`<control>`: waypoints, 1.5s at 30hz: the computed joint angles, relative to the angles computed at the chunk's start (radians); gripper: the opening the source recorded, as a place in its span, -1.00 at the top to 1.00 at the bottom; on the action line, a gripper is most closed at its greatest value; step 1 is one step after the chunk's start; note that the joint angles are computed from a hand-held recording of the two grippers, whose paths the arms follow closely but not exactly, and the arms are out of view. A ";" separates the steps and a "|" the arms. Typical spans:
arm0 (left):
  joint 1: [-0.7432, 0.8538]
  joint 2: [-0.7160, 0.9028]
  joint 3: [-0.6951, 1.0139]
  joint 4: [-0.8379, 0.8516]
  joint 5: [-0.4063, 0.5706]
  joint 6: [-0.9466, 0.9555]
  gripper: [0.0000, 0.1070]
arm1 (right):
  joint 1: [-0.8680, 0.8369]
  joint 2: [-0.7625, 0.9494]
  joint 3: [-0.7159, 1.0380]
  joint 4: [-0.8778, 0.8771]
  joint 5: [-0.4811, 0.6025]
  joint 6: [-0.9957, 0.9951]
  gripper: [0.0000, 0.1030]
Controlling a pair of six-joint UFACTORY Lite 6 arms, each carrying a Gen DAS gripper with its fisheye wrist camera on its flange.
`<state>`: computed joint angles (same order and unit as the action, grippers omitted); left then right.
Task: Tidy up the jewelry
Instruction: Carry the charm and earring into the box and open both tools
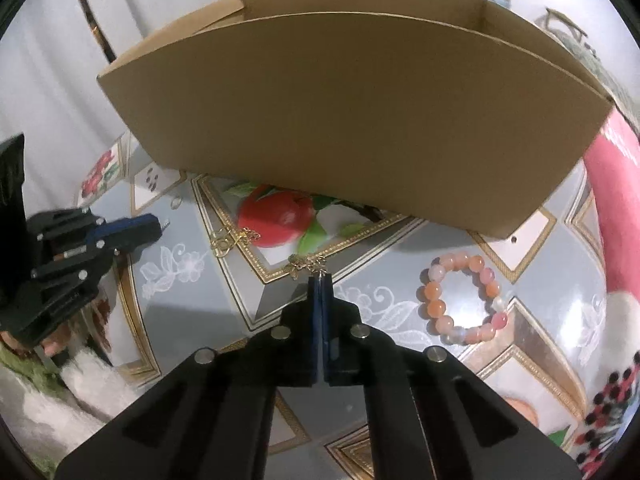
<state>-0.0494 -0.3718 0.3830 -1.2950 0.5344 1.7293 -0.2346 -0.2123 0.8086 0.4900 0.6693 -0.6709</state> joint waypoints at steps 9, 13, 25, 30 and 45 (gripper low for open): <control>0.041 -0.028 -0.015 0.006 0.045 0.021 1.00 | -0.140 -0.115 -0.043 0.080 0.088 -0.106 0.97; 0.073 -0.066 -0.023 0.027 0.090 0.013 1.00 | -0.194 -0.162 -0.026 0.096 0.136 -0.130 0.97; 0.262 -0.198 0.045 0.180 0.330 -0.116 1.00 | -0.215 -0.252 0.025 0.202 0.196 -0.142 0.97; 0.316 -0.197 0.238 0.153 0.497 -0.175 1.00 | -0.237 -0.182 0.205 0.338 0.268 -0.224 0.97; -0.148 0.673 1.163 0.405 0.379 -0.808 1.00 | -0.095 0.680 1.150 0.151 0.438 0.059 0.97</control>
<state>-0.1978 0.3011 1.5459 -0.8902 0.9129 0.9217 -0.3294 0.4678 1.9590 0.6413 1.1075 -0.6120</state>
